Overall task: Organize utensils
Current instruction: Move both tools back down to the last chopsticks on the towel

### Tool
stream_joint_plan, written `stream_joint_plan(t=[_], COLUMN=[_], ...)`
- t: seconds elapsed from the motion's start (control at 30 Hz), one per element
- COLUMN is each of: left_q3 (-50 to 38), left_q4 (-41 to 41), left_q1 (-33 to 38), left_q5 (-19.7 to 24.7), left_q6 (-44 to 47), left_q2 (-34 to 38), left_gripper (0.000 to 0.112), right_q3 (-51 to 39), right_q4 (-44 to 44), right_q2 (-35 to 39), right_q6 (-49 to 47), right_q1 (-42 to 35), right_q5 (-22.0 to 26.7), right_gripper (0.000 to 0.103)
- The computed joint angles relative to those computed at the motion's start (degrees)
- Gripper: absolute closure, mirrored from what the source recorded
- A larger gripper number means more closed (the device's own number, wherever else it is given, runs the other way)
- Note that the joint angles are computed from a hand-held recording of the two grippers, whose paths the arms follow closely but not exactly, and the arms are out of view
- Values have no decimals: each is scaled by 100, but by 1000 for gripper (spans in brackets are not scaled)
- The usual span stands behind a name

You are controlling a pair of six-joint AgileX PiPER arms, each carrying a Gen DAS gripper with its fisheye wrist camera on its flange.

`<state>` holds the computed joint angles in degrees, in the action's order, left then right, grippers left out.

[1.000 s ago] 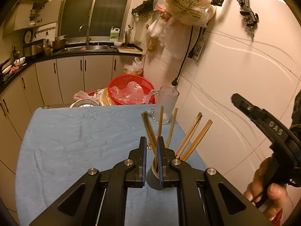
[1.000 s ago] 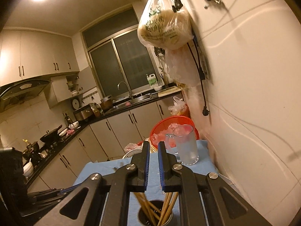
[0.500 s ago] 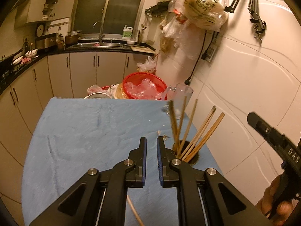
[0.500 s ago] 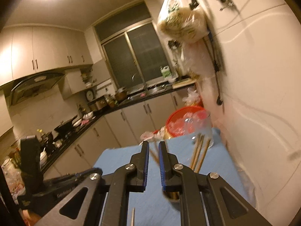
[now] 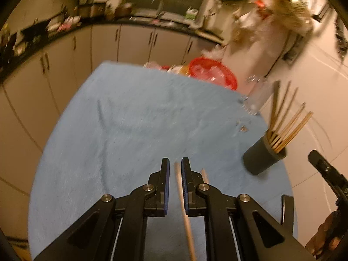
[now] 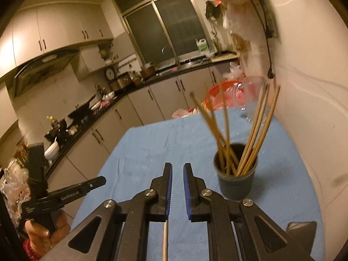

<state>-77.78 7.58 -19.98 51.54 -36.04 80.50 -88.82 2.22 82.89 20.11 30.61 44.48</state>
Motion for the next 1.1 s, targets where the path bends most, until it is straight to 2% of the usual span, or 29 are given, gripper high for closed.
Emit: stream_joint_plan(t=[0.17, 0.23, 0.3, 0.5, 0.63, 0.7, 0.83, 0.93, 1.1], left_q3=[433, 389, 126, -616, -1174, -1190, -564, 26, 545], left_q4=[-720, -954, -1138, -984, -429, -209, -409, -176, -531], left_q1=[254, 258, 250, 24, -176, -252, -84, -96, 147], left_q5=[-144, -143, -99, 52, 438, 476, 271, 152, -101], left_q6=[372, 525, 655, 493, 157, 31, 94, -45, 358], left_q2=[266, 520, 915, 1774, 2294, 2321, 1880, 1439, 1045], left_gripper=[101, 100, 95, 93, 94, 102, 104, 103, 103], right_q3=[332, 482, 612, 706, 654, 541, 74, -561, -1980], right_q4=[90, 229, 246, 221, 294, 320, 617, 1039, 1101], right_q2=[47, 32, 7, -8, 106, 233, 757, 1462, 2818], right_q6=[63, 5, 14, -32, -141, -156, -509, -887, -893], right_q1=[152, 144, 164, 203, 210, 248, 278, 268, 332], right_q5=[-134, -188, -216, -91, 50, 180, 573, 1146, 2030], right_gripper=[91, 91, 91, 91, 91, 91, 91, 91, 91])
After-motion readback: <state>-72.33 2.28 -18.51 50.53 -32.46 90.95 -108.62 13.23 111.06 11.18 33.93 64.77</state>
